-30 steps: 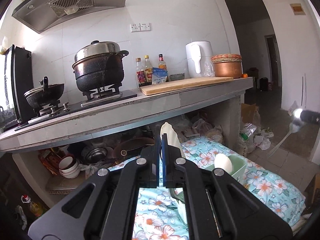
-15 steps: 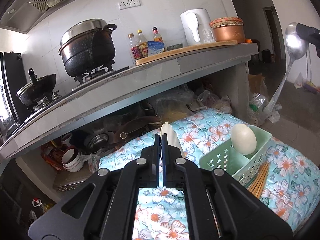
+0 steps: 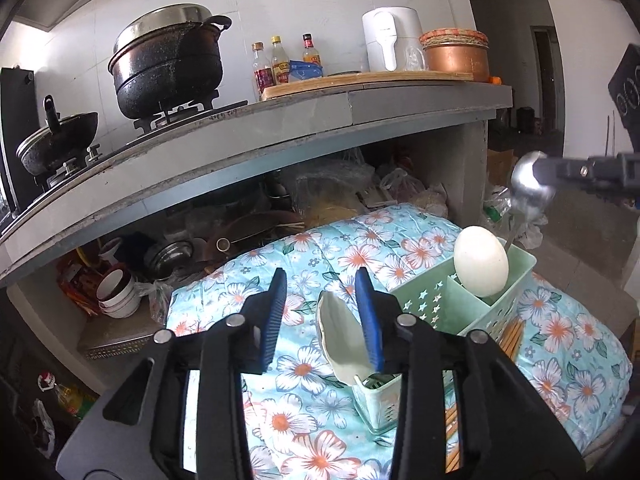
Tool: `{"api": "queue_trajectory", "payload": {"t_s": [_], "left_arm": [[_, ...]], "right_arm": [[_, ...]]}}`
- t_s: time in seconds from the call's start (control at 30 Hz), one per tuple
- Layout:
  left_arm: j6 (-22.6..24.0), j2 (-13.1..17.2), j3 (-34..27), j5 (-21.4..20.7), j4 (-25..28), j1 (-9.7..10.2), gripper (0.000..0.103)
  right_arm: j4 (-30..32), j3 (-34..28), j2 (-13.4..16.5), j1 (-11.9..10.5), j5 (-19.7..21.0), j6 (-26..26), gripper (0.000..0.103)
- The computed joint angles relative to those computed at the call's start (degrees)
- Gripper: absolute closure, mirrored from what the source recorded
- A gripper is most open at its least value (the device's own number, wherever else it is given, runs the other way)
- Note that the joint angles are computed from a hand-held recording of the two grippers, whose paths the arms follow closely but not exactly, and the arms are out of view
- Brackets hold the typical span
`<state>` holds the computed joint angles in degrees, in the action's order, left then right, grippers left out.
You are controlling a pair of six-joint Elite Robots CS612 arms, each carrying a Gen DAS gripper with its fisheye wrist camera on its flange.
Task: Organize utensils
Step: 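Lower the metal spoon into the green holder and open the right gripper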
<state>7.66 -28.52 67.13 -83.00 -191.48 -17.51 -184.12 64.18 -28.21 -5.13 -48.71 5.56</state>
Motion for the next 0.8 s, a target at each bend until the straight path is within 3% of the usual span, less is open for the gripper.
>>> {"api": "queue_trajectory", "payload": {"t_s": [0.3,0.53,0.7,0.77,0.8], "left_arm": [[-5.5,-0.9,2.4,-1.9,-4.2,0.87,0.052],[-10.0,-1.6,4.4,-4.8,-6.6,1.55,0.047],[-12.2,-2.2,6.4,-7.0,-8.0,1.99,0.044],[-12.9,-2.4,7.2,-8.0,-8.3,2.17,0.043],[-13.2,-2.5,7.6,-8.3,-8.5,2.25,0.043]], "right_arm": [[-3.6,2.0,-0.7,-0.3,-2.0,1.8,0.099],[-8.6,7.1,-2.8,-1.3,-3.3,4.8,0.099],[-9.0,11.6,-4.4,-1.7,-5.0,4.8,0.098],[-8.5,13.5,-5.1,-1.7,-6.2,4.4,0.088],[-8.2,14.2,-5.3,-1.6,-6.8,4.3,0.077]]}}
